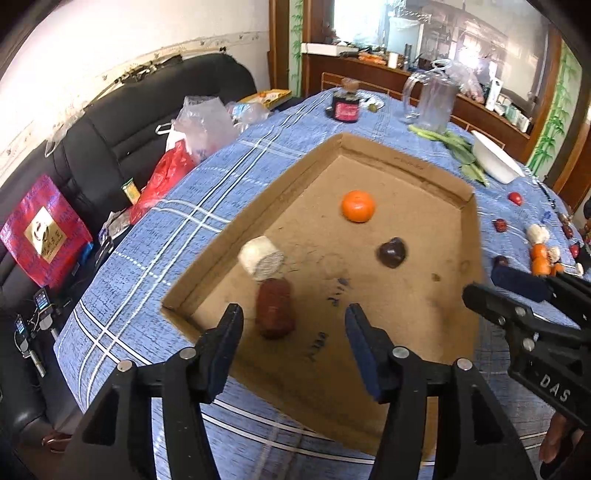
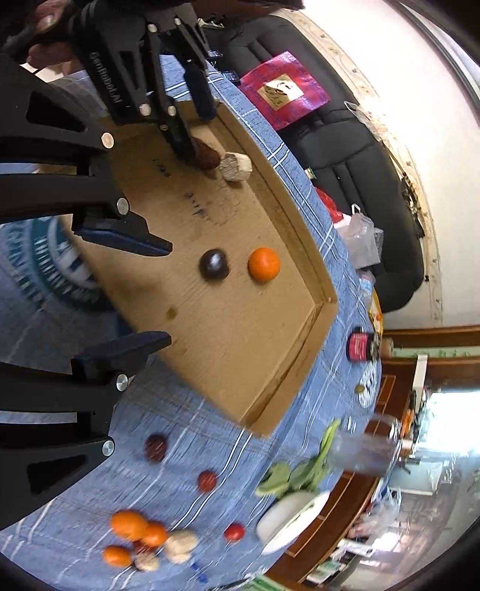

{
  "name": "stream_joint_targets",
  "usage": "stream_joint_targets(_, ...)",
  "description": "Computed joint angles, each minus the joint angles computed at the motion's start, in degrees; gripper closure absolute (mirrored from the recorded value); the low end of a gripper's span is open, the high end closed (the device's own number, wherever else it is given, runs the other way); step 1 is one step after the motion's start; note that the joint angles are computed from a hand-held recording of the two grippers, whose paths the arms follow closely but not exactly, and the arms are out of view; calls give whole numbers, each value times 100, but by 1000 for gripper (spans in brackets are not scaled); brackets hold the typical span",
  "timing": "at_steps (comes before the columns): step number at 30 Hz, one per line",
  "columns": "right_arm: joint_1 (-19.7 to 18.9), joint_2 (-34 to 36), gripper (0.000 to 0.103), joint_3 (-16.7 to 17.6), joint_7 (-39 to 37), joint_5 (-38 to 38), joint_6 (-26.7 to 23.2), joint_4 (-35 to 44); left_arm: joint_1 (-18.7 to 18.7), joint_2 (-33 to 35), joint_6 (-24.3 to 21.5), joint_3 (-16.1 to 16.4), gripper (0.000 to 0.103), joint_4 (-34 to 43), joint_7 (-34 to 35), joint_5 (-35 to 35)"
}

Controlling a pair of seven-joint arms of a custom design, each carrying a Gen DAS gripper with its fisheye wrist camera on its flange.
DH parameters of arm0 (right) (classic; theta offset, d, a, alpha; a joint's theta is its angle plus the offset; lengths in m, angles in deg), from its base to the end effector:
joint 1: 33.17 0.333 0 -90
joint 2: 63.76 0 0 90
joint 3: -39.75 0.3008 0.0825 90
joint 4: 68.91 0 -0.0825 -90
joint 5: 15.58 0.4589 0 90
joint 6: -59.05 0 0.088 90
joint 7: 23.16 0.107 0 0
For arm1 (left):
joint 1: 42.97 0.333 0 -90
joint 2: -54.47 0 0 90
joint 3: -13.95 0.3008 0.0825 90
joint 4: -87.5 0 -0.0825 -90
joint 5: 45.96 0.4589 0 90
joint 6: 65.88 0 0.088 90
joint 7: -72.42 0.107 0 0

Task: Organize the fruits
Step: 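Move both grippers back to the fruit and grasp a mandarin with each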

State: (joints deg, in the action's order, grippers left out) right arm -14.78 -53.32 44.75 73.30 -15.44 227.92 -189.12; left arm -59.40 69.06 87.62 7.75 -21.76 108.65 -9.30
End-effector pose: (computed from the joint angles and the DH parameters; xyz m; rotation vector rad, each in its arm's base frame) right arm 0.6181 0.2659 0.3484 -2.0208 1.5116 -0.4205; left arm 0.6483 -0.2868 0.3632 -1.9000 1.8044 -0.6114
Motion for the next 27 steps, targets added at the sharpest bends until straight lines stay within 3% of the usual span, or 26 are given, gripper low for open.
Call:
stream_joint_targets(4, 103, -522, 57, -288, 667, -591, 289, -656, -188, -37, 131, 5, 39, 15, -329, 381)
stream_joint_targets(5, 176, -690, 55, -473, 1276, -1232, 373, -851, -268, -36, 165, 19, 38, 37, -477, 567)
stream_joint_targets(8, -25, -1101, 50, -601, 2886, -2896, 567, -1266, -420, 24, 288, -1, 36, 150, -721, 916)
stream_joint_targets(11, -606, -1523, 45, -341, 4531, -4604, 648, -1585, -511, 172, 353, -80, 36, 344, -632, 936)
stream_joint_targets(15, -1357, -2038, 42, 139, 5627, -5751, 628, -1986, -718, 468, 286, -159, 36, 732, -303, 783)
stream_joint_targets(18, -1756, -2413, 42, 347, 5892, -6009, 651, -2351, -917, 687, 201, -170, 36, 1014, -85, 688)
stream_joint_targets(21, -1988, -2719, 42, 362, 5726, -5782, 694, -2735, -1094, 940, 69, -200, 36, 1316, 169, 487)
stream_joint_targets(27, -2150, -2953, 42, -7, 4957, -4851, 822, -3252, -1398, 1444, -270, -189, 36, 1976, 613, 36)
